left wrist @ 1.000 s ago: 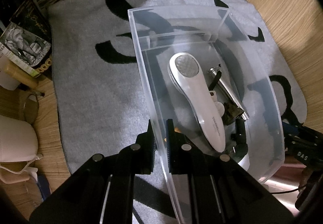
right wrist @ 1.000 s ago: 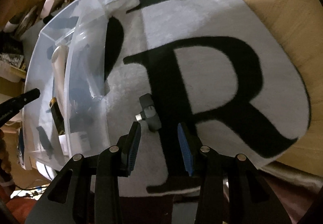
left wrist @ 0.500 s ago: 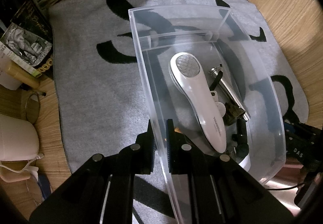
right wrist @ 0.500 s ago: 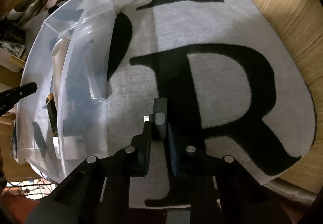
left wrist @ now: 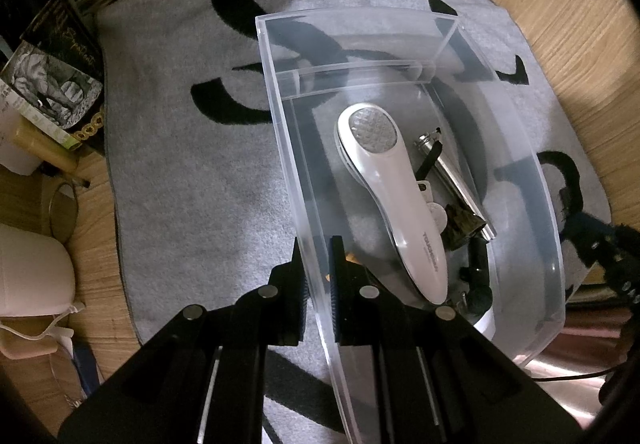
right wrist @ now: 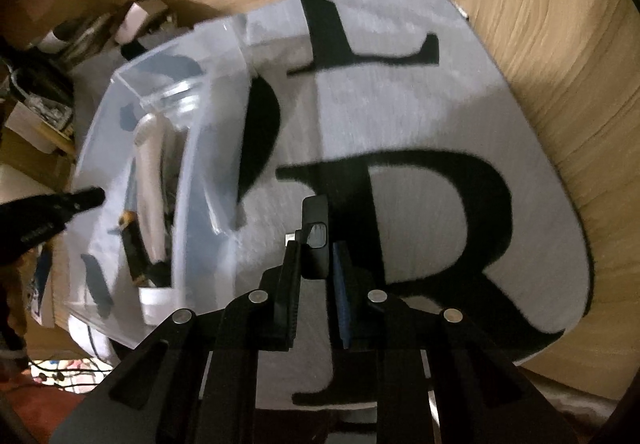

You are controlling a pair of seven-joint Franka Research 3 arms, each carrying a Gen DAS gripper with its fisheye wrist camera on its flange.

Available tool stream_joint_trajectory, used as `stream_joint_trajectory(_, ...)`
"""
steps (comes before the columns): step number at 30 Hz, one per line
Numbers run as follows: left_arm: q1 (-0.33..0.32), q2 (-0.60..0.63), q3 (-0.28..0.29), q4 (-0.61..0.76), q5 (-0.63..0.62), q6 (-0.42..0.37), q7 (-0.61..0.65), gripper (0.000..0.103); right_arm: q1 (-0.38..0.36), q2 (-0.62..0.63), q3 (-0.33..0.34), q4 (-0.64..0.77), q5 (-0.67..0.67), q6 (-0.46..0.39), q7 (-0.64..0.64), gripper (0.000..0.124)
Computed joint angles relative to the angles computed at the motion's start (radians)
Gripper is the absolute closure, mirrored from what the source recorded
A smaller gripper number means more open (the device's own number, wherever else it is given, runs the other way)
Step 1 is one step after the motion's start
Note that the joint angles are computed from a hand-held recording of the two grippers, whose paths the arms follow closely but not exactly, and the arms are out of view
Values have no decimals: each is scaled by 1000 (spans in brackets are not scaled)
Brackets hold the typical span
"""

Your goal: Organize rigid objects

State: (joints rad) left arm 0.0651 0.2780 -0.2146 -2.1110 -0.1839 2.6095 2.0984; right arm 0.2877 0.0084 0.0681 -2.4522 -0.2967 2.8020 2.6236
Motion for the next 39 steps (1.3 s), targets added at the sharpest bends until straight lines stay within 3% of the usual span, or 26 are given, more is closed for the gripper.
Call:
stream_joint_trajectory(11,2,1,-1,4,-8,-8,-6,95,-15,4,3,94,-65,33,-27,110)
stream_joint_trajectory(18,1,1,-1,5,-8,-9,-7,95,26,103,2,188,74,67,-217,110)
stream_joint_trajectory(29,1,3,0,5,-10,-6,-15,95,75,259,-15,321,305,44,-463,109)
stream_joint_trajectory(32,1,4,1,6,-10,-7,-27,95,82,272,-18,338,349,31,-510,109)
stream_joint_trajectory(39,1,-17,2,-14,-12,17,-43,95,119,246,-56,320,324,24,-506,94)
